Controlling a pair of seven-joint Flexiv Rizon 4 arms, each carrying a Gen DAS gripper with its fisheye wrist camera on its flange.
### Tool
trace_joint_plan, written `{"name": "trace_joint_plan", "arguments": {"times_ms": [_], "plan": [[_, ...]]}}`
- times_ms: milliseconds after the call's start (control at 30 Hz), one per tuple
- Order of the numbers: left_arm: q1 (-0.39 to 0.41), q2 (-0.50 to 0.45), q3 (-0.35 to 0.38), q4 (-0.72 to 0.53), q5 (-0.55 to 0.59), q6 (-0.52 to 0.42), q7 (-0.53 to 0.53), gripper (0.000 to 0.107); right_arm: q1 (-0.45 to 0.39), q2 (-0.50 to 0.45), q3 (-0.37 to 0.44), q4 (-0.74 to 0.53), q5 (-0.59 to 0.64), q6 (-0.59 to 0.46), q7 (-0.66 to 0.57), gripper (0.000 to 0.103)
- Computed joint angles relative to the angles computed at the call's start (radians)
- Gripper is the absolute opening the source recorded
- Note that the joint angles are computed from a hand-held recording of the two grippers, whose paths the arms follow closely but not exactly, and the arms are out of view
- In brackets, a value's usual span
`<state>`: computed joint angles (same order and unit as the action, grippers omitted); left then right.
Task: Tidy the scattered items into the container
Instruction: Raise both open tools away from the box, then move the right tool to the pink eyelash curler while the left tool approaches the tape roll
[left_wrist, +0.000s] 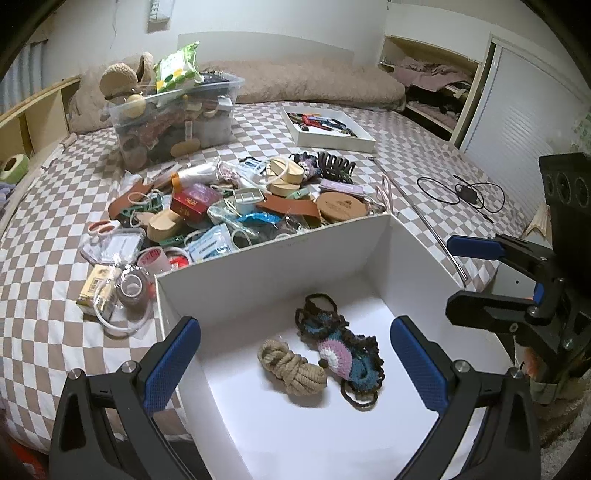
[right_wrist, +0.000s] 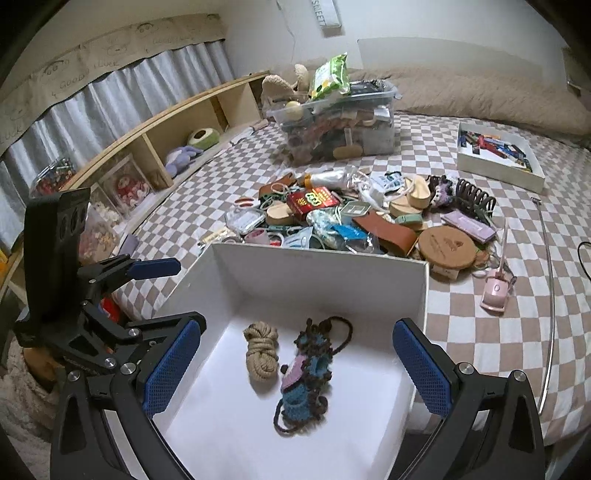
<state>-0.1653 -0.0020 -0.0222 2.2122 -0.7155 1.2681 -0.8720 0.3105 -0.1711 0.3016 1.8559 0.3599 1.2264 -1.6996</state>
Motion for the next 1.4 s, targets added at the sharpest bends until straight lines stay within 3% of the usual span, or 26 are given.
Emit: {"name": "trace_joint_plan", "arguments": {"times_ms": [900, 1400], "plan": [[0.031, -0.054, -0.024, -0.103, -0.172, 0.195, 0.132, 0.103, -0.070, -0.066, -0.017, -0.088, -0.094, 0.190, 0.118, 0.103], [0.113, -0.118, -0.067, -0.128, -0.261, 0.351, 0.151, 0.103, -0.101, -0.155, -0.086, -0.074, -0.285, 0.247, 0.359, 0.103]]}}
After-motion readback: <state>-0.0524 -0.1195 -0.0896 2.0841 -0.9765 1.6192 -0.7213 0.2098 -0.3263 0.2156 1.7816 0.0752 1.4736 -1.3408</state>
